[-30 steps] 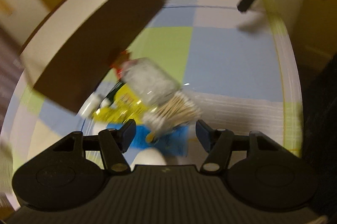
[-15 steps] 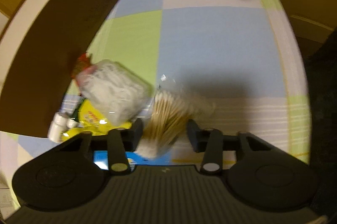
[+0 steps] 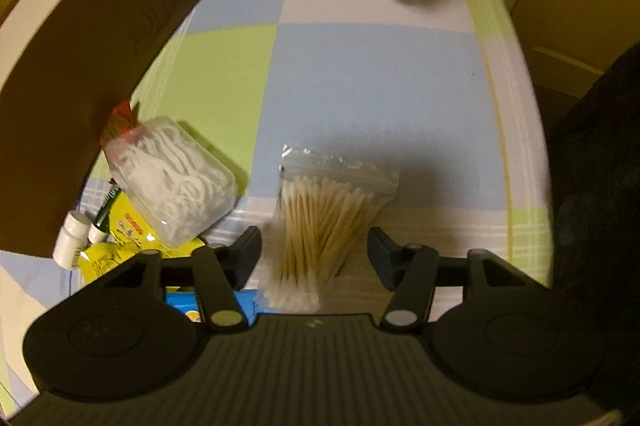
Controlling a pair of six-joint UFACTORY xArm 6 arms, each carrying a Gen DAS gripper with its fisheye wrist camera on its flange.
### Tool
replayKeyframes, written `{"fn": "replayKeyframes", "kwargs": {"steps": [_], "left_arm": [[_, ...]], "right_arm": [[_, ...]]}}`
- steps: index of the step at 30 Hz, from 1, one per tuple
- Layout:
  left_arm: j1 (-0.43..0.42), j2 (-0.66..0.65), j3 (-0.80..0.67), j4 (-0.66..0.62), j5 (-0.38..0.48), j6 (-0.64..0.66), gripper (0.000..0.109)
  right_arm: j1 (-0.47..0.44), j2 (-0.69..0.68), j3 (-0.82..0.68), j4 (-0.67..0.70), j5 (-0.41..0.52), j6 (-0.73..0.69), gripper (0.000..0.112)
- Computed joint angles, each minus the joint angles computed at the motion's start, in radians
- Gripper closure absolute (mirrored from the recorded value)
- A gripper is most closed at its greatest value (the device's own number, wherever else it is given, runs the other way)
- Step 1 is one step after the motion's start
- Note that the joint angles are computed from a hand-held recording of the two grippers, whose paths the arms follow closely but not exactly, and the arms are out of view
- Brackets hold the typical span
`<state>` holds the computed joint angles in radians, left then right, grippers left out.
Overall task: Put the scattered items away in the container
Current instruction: 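Grasp the cotton swab bag with the left tool while the right tool grasps the white ladle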
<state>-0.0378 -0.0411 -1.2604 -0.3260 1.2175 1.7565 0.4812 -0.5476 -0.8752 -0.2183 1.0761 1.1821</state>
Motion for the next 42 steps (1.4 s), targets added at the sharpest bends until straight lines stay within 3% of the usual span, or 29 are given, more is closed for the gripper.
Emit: {"fn": "replayKeyframes", "kwargs": {"steps": [2, 7, 13, 21, 26, 31, 36, 41, 42], "left_arm": [[0.007, 0.022, -0.028, -0.014, 0.036, -0.038, 0.08], [0.027, -0.001, -0.005, -0.048, 0.043, -0.042, 0.088], [0.098, -0.003, -0.053, -0.137, 0.118, -0.149, 0.089], [0.255, 0.012, -0.16, -0.218, 0.15, -0.261, 0.088], [0.345, 0.081, -0.277, -0.233, 0.143, -0.327, 0.088], [0.392, 0.143, -0.323, -0.197, 0.075, -0.4, 0.088], [0.415, 0.209, -0.373, -0.186, 0.033, -0.521, 0.088], [0.423, 0.261, -0.423, -0.198, 0.021, -0.541, 0.088], [0.422, 0.27, -0.433, -0.198, 0.02, -0.543, 0.088]], "right_arm": [[0.001, 0.001, 0.0, 0.003, -0.001, -0.001, 0.028], [0.006, 0.013, -0.005, 0.009, 0.005, 0.007, 0.028], [0.025, 0.05, -0.032, 0.013, -0.005, 0.003, 0.028], [0.076, 0.139, -0.099, 0.023, -0.032, 0.001, 0.028], [0.111, 0.221, -0.143, 0.062, -0.141, 0.012, 0.028], [0.142, 0.32, -0.2, 0.099, -0.259, 0.043, 0.028], [0.171, 0.422, -0.265, 0.119, -0.372, 0.092, 0.028], [0.194, 0.522, -0.348, 0.074, -0.439, 0.182, 0.029], [0.196, 0.538, -0.355, 0.069, -0.465, 0.211, 0.036]]}}
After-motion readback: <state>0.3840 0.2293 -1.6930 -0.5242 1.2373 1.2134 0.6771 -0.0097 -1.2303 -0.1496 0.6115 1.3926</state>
